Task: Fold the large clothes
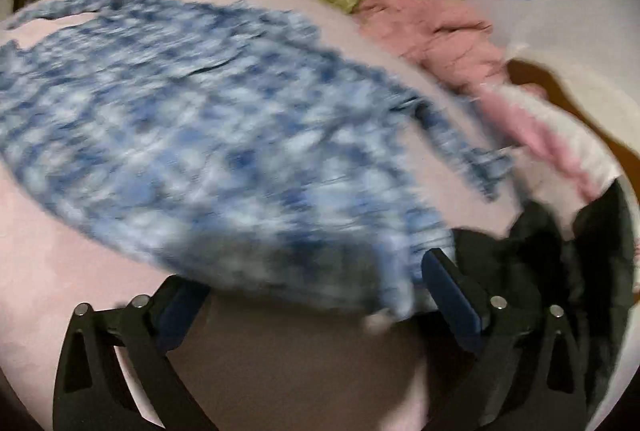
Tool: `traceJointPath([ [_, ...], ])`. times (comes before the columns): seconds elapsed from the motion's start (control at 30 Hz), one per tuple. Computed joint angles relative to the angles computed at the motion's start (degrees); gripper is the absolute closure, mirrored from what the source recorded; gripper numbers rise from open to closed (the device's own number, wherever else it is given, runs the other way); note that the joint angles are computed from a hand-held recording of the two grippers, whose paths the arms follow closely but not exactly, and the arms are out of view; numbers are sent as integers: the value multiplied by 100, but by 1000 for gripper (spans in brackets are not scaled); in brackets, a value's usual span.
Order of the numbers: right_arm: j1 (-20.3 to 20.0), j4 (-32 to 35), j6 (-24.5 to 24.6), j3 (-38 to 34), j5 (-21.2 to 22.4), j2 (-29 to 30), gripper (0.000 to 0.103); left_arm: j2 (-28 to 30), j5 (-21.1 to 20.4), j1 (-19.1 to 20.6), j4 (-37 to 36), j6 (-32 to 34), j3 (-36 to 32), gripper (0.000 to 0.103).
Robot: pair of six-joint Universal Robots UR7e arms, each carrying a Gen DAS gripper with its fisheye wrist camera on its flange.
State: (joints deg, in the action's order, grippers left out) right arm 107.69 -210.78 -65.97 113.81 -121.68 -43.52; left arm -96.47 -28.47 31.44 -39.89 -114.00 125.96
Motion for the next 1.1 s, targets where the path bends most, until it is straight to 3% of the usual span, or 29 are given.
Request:
traceJointPath([
  [0.03, -57, 81, 87, -10, 14, -22, 44, -12, -2, 51, 154, -143, -24, 50],
  [0.07, -128, 402, 300, 21, 125, -137, 79, -145, 33, 71, 68, -57, 27, 80],
  [0.1, -161, 921, 580, 27, 175, -311, 99, -395, 81, 45, -258, 268, 154, 97],
  [0.17, -209, 1237, 831, 101, 323, -545, 100, -611, 127, -86, -454, 498, 245, 99],
  [0.2, -232, 1164, 931, 204, 446, -663, 100, -604, 50, -281, -222, 257, 230, 99],
  [0.3, -289, 1500, 1472, 642, 797, -1281, 100, -741, -433, -906, -59, 54, 239, 99],
  [0.43, -338, 1669, 1305, 1403, 845, -1972, 100, -1078, -1255, -1856, 101, -178, 382, 100],
  [0.6, -340, 2312, 1545, 1701, 745, -2484, 100, -1215, -1848, -2267, -72, -1, 487, 99],
  [0.73, -224, 2907, 1901, 1410, 653, -2561, 100, -1075, -1879, -2129, -152, 58, 374, 99],
  [0.87, -122, 3856, 2370, 770, 732, -2457, 98, -991, -1416, -1568, -35, 123, -87, 98],
  [0.97, 0, 4044, 2412, 164, 596, -2014, 95, -820, -849, -693, -408, 1003, -552, 97],
  [1.1, 59, 4923, 2684, -966, 404, -1226, 94, -633, -173, 346, -1327, 2246, -891, 96],
])
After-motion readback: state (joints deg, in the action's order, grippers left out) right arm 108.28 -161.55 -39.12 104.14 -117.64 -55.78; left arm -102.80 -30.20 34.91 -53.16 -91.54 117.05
